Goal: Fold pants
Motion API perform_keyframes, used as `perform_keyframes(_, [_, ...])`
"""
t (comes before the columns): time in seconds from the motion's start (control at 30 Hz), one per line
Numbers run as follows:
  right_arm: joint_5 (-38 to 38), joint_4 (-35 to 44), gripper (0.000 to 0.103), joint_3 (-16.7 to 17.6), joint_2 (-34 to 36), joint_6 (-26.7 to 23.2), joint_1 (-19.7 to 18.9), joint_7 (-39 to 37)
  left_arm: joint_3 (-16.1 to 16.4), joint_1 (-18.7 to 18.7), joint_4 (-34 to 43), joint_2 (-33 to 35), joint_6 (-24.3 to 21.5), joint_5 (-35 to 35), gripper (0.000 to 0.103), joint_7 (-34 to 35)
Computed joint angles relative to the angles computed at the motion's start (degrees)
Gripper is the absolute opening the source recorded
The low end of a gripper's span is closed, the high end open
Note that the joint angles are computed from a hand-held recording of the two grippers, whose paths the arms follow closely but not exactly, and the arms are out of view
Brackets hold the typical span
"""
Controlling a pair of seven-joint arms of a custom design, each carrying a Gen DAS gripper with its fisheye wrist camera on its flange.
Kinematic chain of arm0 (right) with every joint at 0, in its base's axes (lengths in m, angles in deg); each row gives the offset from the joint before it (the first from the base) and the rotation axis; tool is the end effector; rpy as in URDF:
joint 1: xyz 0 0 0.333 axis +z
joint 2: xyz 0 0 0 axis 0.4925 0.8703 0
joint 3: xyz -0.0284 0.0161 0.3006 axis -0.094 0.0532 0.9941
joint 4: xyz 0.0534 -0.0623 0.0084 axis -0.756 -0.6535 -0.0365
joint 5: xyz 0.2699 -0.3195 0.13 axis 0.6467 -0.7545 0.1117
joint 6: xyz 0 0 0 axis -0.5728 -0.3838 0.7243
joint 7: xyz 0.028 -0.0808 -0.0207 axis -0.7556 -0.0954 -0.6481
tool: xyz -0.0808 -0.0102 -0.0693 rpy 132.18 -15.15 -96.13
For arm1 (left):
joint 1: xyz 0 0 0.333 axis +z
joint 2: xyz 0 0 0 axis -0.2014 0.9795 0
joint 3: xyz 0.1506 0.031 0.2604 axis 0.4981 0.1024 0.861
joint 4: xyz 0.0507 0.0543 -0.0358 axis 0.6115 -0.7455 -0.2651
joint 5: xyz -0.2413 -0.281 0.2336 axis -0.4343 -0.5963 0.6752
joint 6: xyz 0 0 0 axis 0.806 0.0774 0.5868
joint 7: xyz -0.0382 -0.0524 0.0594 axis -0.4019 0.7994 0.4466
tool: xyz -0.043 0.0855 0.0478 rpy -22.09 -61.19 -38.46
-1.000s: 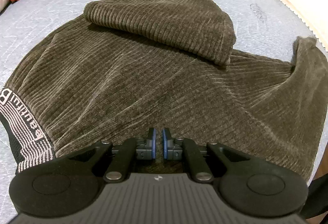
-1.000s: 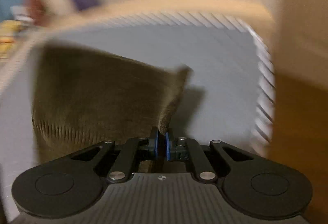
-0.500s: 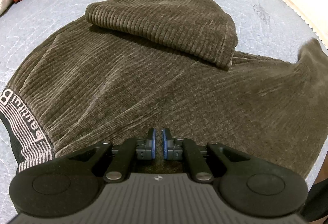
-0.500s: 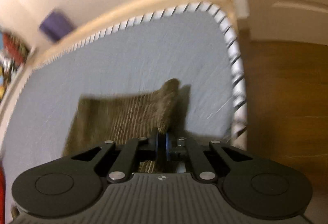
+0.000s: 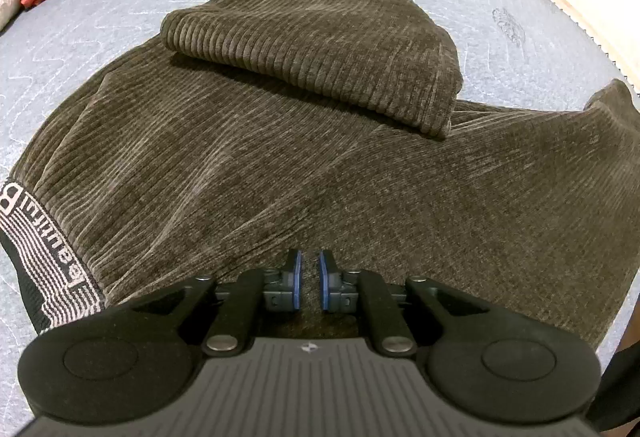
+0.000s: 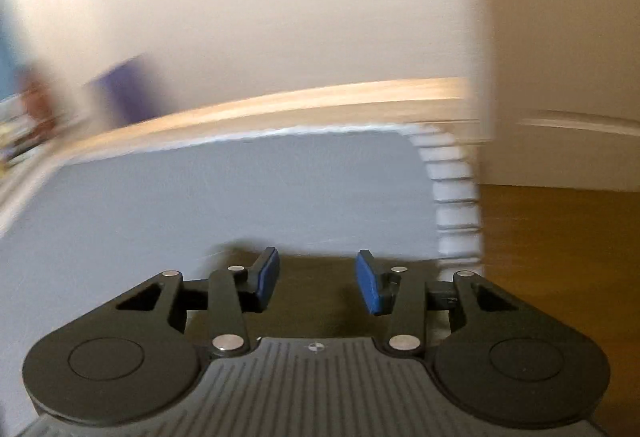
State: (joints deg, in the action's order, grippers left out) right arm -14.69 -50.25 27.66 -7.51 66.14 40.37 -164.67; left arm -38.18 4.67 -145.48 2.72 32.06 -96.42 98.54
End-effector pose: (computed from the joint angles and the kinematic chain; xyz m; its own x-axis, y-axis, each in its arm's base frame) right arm 0.4882 0.1340 0.3696 -0.8631 -0.2654 -0.4297 0.0989 0.7455 -0.6591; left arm 0.7733 0.1339 0.4250 -0.6529 -0.7573 0.0150 -0.6688 0.5671 -0.4808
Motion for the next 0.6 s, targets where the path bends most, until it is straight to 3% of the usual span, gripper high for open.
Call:
perform_keyframes(0.07, [-6.6,2.5,0.044,-2.4,4.0,11.5,-1.8,-1.3,-0.1,0.1,0.7,0.5,-0.5,-0.1,0.010,-0.1])
perform_keyframes(0.2, [-3.1,10.1,0.044,-5.3,13.7,17.4,-2.6,-6.4,-0.2,0.3,1.3,0.8,-1.1,-0.3,0.010,0.0])
perform_keyframes(0.33, [5.5,15.4,0.044,-7.6,20.3,15.9,-1.9,-12.7,-0.3,0.6,2.3,1.4,-2.0,-0.5,0.010,0.5])
perform_keyframes(0.4, [6.1,18.9,0.041,-8.3,23.2,11.6,-0.6,-16.4,-0.4,0.9,2.9,1.8,-2.8,-0.8,0.010,0.6])
perform_keyframes(0.43, [8.5,21.9,0.015,-7.9,24.8,7.1,0.6,-21.2,-0.5,1.0,3.2,2.0,-3.0,-0.9,0.010,0.6])
perform_keyframes(0.47, [9.4,24.1,0.007,-8.3,26.3,4.6,1.3,-24.0,-0.5,1.0,3.4,2.1,-3.3,-0.9,0.010,0.8])
perform_keyframes(0.6, [5.4,24.6,0.004,-11.3,26.8,2.2,3.3,-16.2,-0.7,1.2,2.8,1.6,-3.1,-1.3,0.011,1.4])
